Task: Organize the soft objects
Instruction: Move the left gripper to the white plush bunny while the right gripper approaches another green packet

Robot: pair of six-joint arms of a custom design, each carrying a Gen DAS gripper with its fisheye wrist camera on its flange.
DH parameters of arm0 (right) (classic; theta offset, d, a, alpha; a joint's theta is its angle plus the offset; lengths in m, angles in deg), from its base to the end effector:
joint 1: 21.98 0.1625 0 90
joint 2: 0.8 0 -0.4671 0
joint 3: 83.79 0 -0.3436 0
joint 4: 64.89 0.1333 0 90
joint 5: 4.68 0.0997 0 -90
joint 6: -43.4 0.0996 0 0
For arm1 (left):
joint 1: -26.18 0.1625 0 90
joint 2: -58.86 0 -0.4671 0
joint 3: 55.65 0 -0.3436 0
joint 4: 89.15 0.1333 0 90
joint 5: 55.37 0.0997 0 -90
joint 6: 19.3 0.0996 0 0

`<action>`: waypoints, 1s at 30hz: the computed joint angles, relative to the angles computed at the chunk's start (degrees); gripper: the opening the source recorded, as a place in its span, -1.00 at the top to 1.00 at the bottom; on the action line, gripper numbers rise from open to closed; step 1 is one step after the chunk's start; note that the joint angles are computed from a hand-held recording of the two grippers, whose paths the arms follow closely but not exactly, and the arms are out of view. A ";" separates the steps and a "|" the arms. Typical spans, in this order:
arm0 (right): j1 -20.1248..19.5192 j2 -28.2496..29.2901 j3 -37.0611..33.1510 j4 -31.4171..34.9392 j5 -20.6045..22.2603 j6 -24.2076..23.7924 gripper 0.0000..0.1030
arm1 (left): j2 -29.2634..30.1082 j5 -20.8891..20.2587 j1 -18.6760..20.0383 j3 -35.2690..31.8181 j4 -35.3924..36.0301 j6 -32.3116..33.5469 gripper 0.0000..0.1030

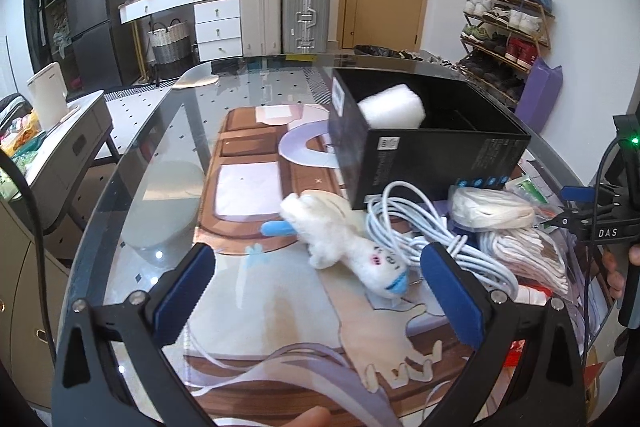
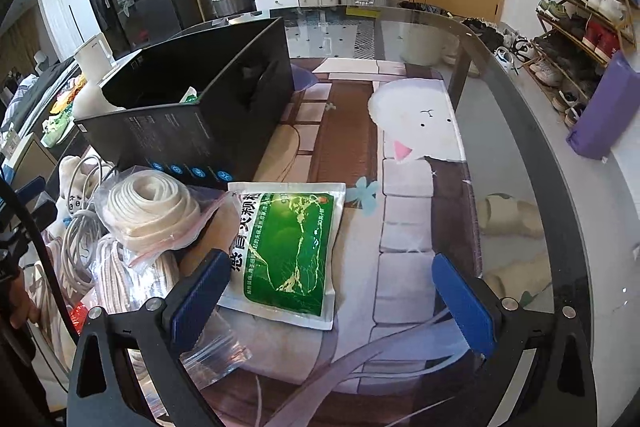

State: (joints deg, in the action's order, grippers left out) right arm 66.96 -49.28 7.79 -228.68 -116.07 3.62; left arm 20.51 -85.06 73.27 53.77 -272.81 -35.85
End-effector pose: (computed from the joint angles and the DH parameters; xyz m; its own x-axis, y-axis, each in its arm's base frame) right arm 0.0841 -0.6953 0.2486 -0.7230 -0.3939 0.5676 -0.5812 0.7909 -0.1916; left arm -0.2399 -0.5809 0.1201 -0.7446 -0.1037 -0.6594 0.4345 0.6747 -0.5967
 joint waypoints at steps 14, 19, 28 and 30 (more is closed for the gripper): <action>0.12 0.54 -0.73 0.64 -0.81 -0.06 -0.99 | -1.67 1.17 1.78 -0.85 5.34 -5.81 -1.00; 0.12 0.91 -0.86 0.43 -0.70 -0.35 -0.99 | -1.17 0.73 2.55 -3.09 9.16 -6.76 -1.00; 0.04 0.89 -0.88 0.69 -0.54 -0.53 -0.99 | -1.22 0.44 3.23 -5.40 15.17 -9.35 -1.00; 0.05 0.87 -0.86 0.73 -0.51 -0.52 -0.99 | -1.50 0.46 3.17 -5.17 15.63 -9.30 -1.00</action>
